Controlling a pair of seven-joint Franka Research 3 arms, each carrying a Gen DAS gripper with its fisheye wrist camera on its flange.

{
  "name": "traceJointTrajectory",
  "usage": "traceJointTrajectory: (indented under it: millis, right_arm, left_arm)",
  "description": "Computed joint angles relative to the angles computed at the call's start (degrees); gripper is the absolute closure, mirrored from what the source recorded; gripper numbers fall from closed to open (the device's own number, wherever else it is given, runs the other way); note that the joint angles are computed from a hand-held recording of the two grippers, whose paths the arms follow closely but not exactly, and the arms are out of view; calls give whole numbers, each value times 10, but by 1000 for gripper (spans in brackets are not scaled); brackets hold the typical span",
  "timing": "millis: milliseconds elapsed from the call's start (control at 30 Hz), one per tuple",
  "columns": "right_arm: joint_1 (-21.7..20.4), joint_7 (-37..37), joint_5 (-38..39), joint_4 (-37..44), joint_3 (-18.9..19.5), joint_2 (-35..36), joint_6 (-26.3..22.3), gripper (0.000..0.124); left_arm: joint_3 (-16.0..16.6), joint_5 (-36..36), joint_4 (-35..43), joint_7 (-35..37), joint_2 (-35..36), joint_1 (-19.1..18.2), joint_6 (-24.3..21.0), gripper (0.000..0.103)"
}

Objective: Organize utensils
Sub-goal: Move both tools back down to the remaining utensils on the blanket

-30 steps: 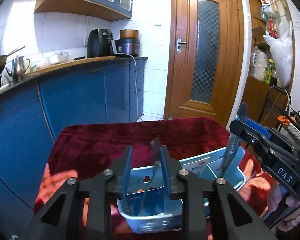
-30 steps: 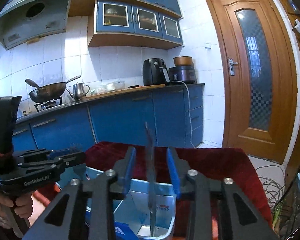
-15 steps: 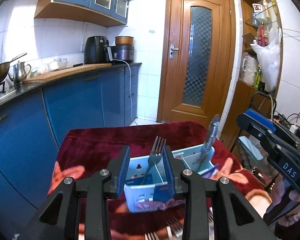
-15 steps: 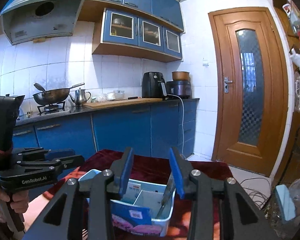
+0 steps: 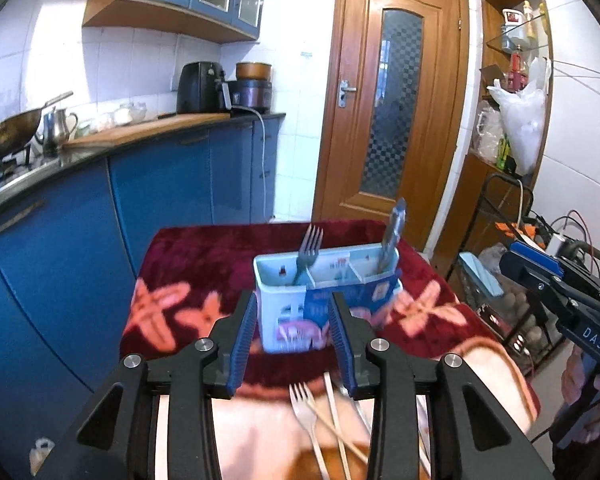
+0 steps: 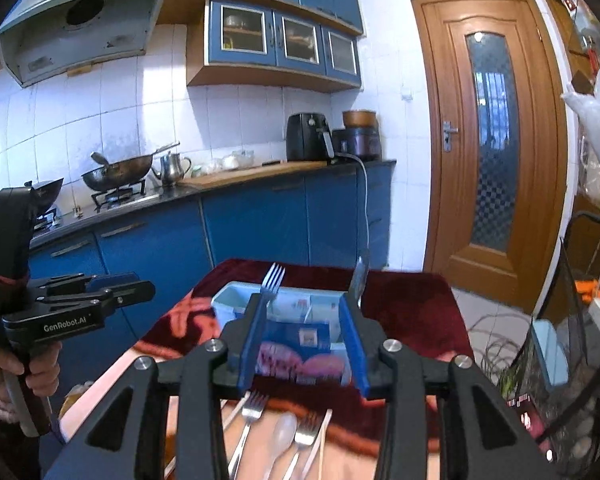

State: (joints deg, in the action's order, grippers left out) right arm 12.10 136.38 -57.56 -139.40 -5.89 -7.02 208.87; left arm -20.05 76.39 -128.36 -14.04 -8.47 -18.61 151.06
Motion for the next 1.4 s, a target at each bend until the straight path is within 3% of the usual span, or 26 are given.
traceJointTrajectory:
  millis: [333, 600, 900, 1333, 1400]
  right_arm:
    - [-4, 117, -134, -36, -30, -22, -22, 79]
    - [-43, 189, -196, -41, -15, 2, -18, 79]
    - [-85, 237, -224, -35, 7, 38, -23, 79]
    - [-116, 281, -264, -8, 19, 88, -24, 75]
    - [-120, 289, -267, -6, 19, 97, -23, 74]
  left_arm:
    - [-1, -88, -42, 42, 6, -11, 14, 65]
    - [10, -137, -37, 69, 52, -16, 43, 65]
    - [34, -177, -12, 114, 115, -27, 67, 65]
    - [66, -279, 30, 198, 186, -40, 62, 66]
    - [70, -285, 30, 210, 192, -40, 84, 68]
